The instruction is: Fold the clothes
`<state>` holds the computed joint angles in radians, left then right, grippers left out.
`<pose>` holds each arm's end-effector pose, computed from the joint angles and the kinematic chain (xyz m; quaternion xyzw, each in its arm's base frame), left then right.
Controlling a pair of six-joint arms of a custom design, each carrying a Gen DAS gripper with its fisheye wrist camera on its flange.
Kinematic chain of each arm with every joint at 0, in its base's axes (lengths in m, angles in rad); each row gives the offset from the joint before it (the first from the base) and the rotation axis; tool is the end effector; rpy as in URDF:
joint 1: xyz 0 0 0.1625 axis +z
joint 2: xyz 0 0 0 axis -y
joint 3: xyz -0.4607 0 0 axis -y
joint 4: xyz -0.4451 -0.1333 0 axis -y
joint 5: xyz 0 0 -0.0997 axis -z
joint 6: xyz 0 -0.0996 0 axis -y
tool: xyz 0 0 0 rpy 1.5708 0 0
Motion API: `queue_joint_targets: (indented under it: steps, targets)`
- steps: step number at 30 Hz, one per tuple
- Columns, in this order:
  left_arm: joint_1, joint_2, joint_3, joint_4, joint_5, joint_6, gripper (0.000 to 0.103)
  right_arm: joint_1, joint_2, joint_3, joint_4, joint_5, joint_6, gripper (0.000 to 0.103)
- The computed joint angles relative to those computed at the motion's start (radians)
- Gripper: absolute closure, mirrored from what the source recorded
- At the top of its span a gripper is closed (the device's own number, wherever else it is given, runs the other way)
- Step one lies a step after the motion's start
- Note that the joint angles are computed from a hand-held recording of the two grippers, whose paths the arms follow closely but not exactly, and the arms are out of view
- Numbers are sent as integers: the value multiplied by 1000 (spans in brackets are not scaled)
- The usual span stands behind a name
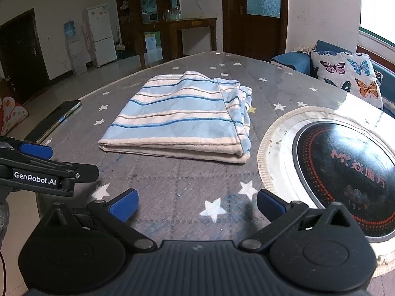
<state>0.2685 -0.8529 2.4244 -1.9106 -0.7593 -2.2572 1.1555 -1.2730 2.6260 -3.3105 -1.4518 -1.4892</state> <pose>-0.2070 -0.2701 -0.0524 -0.1421 0.7709 -0.4253 0.4524 -0.0129 -0.3889 0.1143 0.5109 -0.8359 0.1588 0.1224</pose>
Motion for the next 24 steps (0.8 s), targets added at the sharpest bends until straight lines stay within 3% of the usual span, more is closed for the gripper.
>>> queue_joint_targets:
  steps: [24]
  targets:
    - [-12,61,-28,-13,-10,-39,0,-73,-34,36,-31,34,37,0]
